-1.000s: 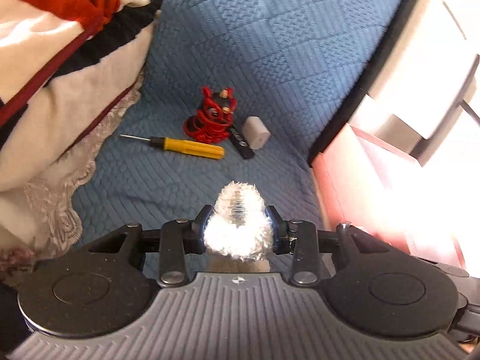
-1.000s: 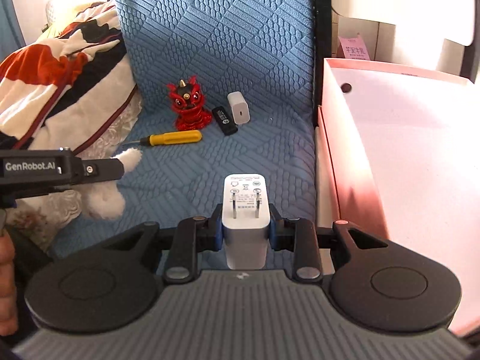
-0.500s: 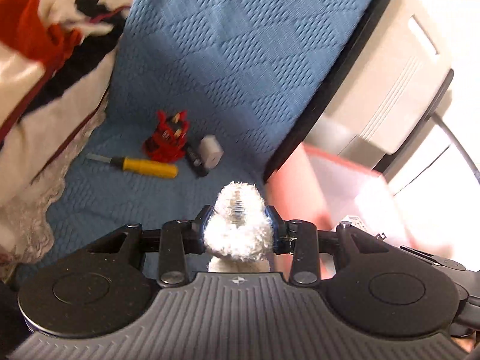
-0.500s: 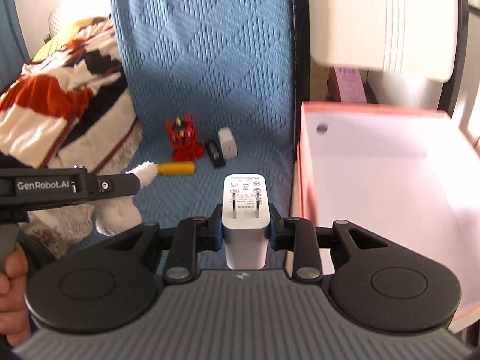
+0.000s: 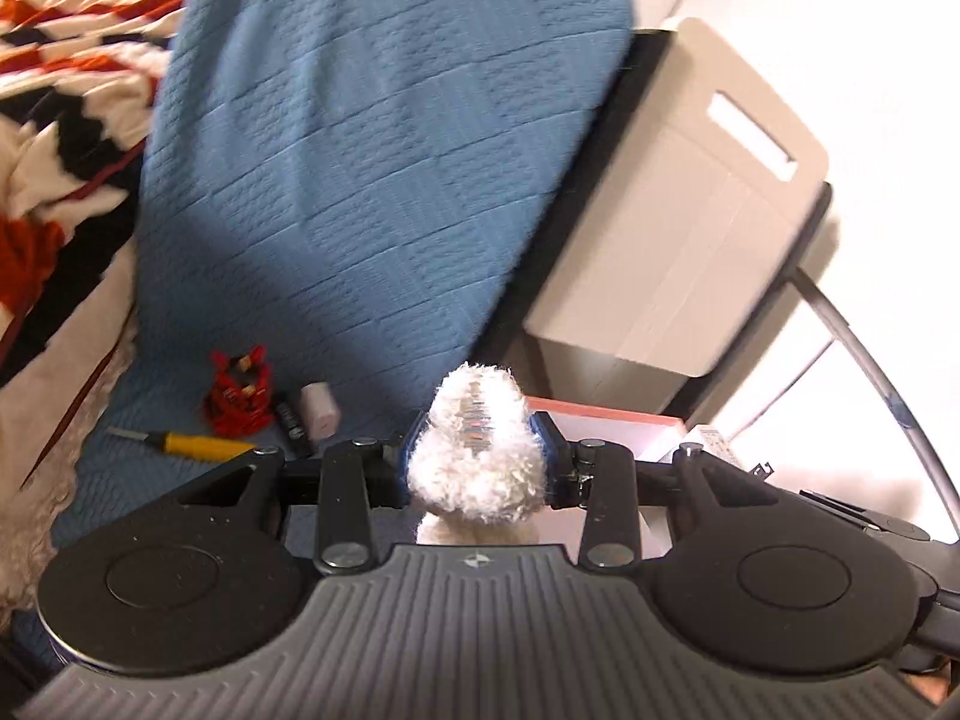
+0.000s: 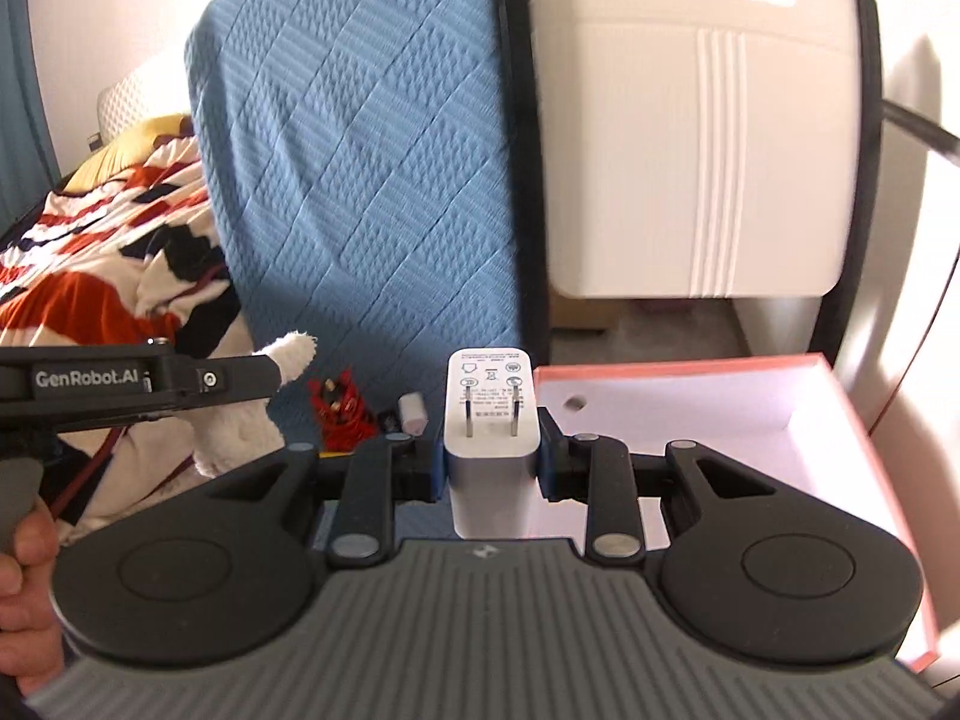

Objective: Organize rigid objects
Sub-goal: 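Carry the plush and charger in both tools over the pink box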

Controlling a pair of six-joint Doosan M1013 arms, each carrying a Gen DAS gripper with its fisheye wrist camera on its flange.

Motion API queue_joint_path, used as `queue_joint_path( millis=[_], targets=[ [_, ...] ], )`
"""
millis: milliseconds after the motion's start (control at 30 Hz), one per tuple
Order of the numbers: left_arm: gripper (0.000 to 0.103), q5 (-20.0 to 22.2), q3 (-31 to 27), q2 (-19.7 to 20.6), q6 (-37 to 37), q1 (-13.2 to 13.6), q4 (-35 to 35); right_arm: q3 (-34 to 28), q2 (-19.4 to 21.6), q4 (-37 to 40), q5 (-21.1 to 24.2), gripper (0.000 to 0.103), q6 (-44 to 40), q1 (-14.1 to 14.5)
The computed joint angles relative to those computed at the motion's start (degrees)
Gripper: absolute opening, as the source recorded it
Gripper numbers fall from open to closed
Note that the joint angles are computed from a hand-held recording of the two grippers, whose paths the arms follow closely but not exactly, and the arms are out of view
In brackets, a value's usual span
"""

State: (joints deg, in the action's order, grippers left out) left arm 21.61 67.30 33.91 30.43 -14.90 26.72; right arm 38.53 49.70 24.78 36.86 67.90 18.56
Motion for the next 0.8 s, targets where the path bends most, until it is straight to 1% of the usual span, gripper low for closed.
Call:
queue_joint_path(
  millis=[33, 100, 233, 367, 533, 633, 800],
  targets=[
    [0.043, -0.62, -0.71, 0.34, 0.59, -0.16, -0.66, -0.09, -0.15, 0.13, 0.06, 0.032, -0.3, -0.26],
    [0.043, -1.19, -2.45, 1.07, 4.96, -0.34, -5.21, -0.15, -0.44, 0.35, -0.16, 0.032, -0.92, -0.88],
    [0.043, -0.71, -5.96, 2.92, 8.14, -1.49, -7.24, -0.46, -0.85, -2.02, -1.08, 0.032, -1.16, -1.85],
    [0.043, -0.07, -8.49, 4.7, 11.43, -2.6, -10.6, -0.79, -0.61, -3.36, -0.94, 0.032, 0.34, -2.84],
    [0.043, 1.63, -11.4, 7.68, 15.49, -3.41, -15.46, -1.06, 0.35, -5.11, 1.33, 0.032, 3.23, -3.83],
    [0.043, 3.9, -13.95, 9.98, 18.35, -3.82, -18.7, -1.55, 1.36, -5.66, 3.7, 0.032, 4.7, -4.5],
    [0.043, 7.71, -17.69, 13.22, 21.77, -4.27, -21.5, -2.48, 3.09, -8.69, 6.95, 0.032, 7.7, -5.69]
  ],
)
